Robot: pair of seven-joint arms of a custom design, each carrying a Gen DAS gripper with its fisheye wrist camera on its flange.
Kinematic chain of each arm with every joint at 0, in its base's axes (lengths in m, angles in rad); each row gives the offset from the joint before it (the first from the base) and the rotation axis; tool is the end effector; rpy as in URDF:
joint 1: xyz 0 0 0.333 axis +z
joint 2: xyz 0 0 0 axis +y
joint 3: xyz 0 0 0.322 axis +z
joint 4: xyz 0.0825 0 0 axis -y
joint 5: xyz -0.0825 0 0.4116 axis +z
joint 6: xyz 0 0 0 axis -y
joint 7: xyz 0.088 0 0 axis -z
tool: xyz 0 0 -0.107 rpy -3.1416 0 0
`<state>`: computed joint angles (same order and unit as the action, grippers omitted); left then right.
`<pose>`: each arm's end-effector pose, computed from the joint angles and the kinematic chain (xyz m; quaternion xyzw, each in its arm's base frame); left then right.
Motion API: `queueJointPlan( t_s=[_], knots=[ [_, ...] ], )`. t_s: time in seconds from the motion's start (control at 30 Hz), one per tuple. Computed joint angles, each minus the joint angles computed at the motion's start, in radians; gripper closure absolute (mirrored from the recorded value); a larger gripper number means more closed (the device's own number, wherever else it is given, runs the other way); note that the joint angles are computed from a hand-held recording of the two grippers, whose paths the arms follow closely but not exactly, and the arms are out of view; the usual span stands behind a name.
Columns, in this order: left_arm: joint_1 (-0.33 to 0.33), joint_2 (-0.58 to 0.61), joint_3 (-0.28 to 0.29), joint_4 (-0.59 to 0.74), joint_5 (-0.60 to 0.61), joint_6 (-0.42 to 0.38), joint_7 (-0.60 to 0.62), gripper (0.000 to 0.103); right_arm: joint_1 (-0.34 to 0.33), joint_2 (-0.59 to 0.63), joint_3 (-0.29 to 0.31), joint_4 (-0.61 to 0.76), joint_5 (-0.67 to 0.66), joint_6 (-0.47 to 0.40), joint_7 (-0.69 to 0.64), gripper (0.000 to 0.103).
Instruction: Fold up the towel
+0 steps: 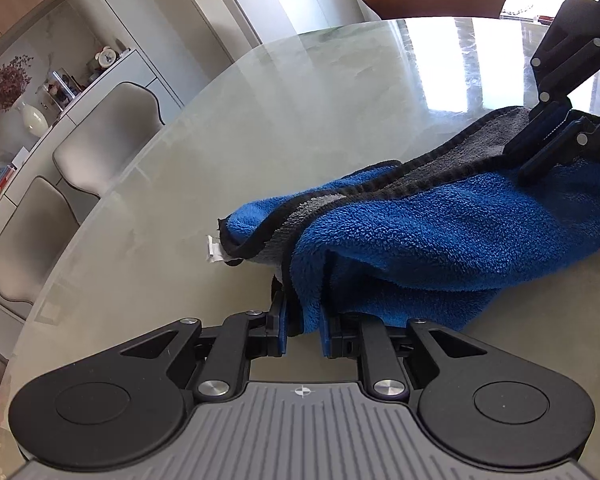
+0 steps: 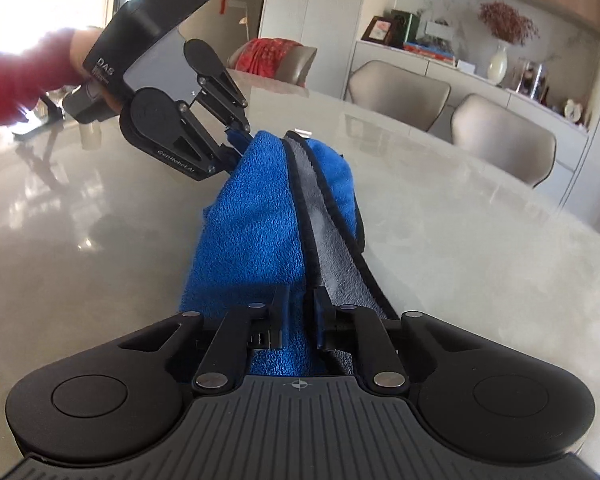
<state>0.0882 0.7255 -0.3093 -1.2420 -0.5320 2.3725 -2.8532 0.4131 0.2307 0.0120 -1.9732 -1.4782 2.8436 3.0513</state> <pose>0.8016 -0.1115 0.3934 0.0357 0.9298 -0.2992 0.2113 0.5622 0.3118 0.3789 -0.7095 0.5392 -0.3450 0.2947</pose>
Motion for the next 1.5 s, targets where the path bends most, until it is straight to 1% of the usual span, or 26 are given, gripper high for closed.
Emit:
queueJointPlan(
  t_s=[0.13, 0.2, 0.27, 0.33, 0.53, 0.6, 0.8, 0.97, 1.17, 1.4, 1.5],
  knots=[
    [0.004, -0.017, -0.005, -0.028, -0.012, 0.025, 0.007, 0.087, 0.013, -0.018, 0.005, -0.007, -0.008, -0.043, -0.006, 0.094],
    [0.007, -0.025, -0.005, -0.041, -0.020, 0.033, 0.001, 0.089, 0.014, -0.027, 0.010, -0.016, -0.020, -0.058, -0.001, 0.095],
    [0.011, -0.032, -0.009, -0.051, -0.031, 0.043, 0.003, 0.089, 0.016, -0.039, 0.015, -0.025, -0.033, -0.079, 0.003, 0.099],
    [0.017, -0.047, -0.015, -0.072, -0.050, 0.063, 0.004, 0.090, 0.017, -0.054, 0.022, -0.036, -0.045, -0.103, 0.000, 0.099],
    [0.039, -0.101, -0.030, -0.128, -0.113, 0.091, 0.027, 0.090, 0.009, -0.096, 0.044, -0.060, -0.063, -0.164, -0.007, 0.099],
    [0.045, -0.122, -0.033, -0.150, -0.139, 0.100, 0.035, 0.090, 0.005, -0.103, 0.049, -0.062, -0.067, -0.168, -0.004, 0.099],
    [0.057, -0.183, -0.029, -0.218, -0.201, 0.101, 0.085, 0.090, -0.003, -0.146, 0.065, -0.091, -0.126, -0.185, 0.060, 0.099],
    [0.054, -0.214, -0.021, -0.245, -0.241, 0.098, 0.116, 0.090, -0.010, -0.193, 0.084, -0.131, -0.155, -0.224, 0.083, 0.099],
    [0.062, -0.263, -0.017, -0.289, -0.307, 0.068, 0.172, 0.090, -0.017, -0.246, 0.108, -0.174, -0.146, -0.282, 0.054, 0.099],
    [0.048, -0.313, 0.009, -0.368, -0.353, 0.044, 0.253, 0.090, -0.015, -0.297, 0.139, -0.215, -0.150, -0.351, 0.015, 0.099],
    [0.044, -0.332, 0.019, -0.406, -0.369, 0.032, 0.286, 0.088, -0.011, -0.322, 0.152, -0.242, -0.140, -0.364, 0.000, 0.099]
  ],
)
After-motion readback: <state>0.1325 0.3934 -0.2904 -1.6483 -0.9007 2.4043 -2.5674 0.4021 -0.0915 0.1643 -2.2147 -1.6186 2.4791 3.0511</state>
